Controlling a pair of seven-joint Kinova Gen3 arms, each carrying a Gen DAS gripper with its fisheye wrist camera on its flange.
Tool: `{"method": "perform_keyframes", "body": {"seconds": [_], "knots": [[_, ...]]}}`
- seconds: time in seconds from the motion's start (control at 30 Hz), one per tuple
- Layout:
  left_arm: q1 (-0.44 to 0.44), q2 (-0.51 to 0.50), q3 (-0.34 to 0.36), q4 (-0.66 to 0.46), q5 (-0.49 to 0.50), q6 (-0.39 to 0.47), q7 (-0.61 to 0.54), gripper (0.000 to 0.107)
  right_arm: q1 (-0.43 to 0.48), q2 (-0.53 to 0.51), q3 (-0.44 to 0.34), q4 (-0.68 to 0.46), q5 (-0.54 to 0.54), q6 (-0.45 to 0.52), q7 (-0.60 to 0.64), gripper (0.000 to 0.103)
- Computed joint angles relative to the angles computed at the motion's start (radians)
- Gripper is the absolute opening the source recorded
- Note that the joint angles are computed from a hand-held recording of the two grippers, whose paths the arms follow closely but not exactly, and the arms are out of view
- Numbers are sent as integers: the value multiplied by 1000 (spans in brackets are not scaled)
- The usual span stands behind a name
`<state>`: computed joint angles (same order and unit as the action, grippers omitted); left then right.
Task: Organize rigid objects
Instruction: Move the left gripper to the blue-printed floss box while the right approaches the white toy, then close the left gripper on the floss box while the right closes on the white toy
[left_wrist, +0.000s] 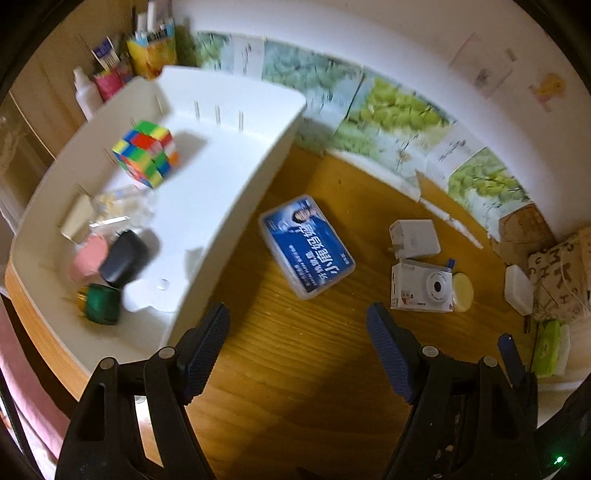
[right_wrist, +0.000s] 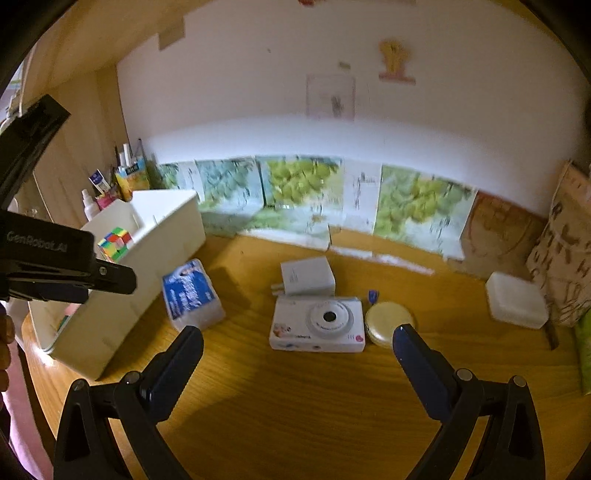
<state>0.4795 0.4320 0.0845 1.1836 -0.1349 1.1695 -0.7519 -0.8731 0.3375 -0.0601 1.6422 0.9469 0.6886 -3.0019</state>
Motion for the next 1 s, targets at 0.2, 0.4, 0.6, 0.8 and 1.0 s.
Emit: {"method": "perform_keyframes", "body": {"seconds": [0.2, 0.4, 0.6, 0.8, 1.0], "knots": [[6, 94, -10, -112, 28, 70, 64, 79, 88, 33, 1, 0, -131, -111, 101, 103], [17, 163, -25, -194, 34, 114, 106, 79, 99, 75, 32, -26, -234, -151, 226, 103], [14, 213, -33, -253, 42, 156, 124, 79, 93, 113, 64, -65, -326, -142, 319, 103], [7, 243, -36, -288, 53, 175, 128, 79, 97, 146, 79, -103, -391, -117, 384, 103], [7, 272, -40, -325, 59, 199, 132, 79, 99, 169, 92, -132, -424, -105, 425, 103]]}}
